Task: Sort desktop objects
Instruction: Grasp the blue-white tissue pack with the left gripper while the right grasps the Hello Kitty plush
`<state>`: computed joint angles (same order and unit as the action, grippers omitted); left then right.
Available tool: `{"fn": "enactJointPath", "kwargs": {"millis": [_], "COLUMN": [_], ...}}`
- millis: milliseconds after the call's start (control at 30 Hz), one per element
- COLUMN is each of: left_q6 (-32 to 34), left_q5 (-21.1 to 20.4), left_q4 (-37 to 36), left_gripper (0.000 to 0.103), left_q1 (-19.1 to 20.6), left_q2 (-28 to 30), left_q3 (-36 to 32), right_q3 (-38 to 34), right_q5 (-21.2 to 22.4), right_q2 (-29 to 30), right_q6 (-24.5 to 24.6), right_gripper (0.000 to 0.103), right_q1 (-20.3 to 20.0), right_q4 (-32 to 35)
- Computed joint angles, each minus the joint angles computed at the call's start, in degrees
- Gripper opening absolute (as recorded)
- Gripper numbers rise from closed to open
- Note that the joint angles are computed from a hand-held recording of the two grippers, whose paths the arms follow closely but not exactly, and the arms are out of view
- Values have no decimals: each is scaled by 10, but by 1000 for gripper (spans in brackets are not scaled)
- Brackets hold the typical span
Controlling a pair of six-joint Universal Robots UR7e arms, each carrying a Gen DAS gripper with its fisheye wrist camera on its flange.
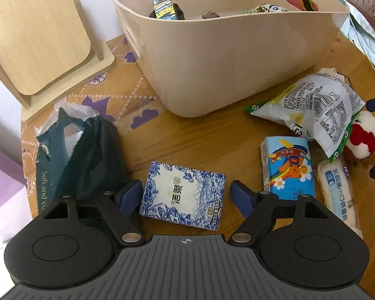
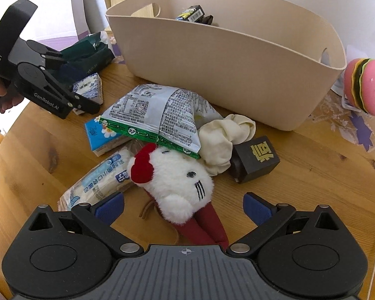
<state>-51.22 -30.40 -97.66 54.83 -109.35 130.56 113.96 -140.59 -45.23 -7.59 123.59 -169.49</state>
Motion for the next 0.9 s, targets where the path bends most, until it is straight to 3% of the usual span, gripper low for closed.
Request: {"fn": "enactJointPath", "kwargs": {"millis": [167, 333, 433, 500, 700, 900], "left_q6": [46, 56, 53, 49, 34, -16], "left_q5": [-18, -25, -27, -25, -32, -40], "left_q4": [-53, -53, -43, -41, -20, 21], "left_gripper": [79, 79, 76, 65, 64, 64], "left_q1": [14, 12, 6, 1, -8, -28], "left_q2": [-3, -4, -4, -6, -6, -8], "left_q3": [4, 4, 4, 6, 4, 5], "right_q3": [-2, -7, -12, -14, -17, -9], "right_q5": [6, 20, 25, 30, 36, 29], "right_q2": [1, 3, 6, 7, 7, -1], "right_q6": [2, 0, -5, -10, -15, 10], "right_gripper": [102, 93, 81, 65, 40, 38], "right_q1": [-8, -15, -18, -20, -19, -16], "right_q4": [3, 16, 22, 23, 29, 38]}}
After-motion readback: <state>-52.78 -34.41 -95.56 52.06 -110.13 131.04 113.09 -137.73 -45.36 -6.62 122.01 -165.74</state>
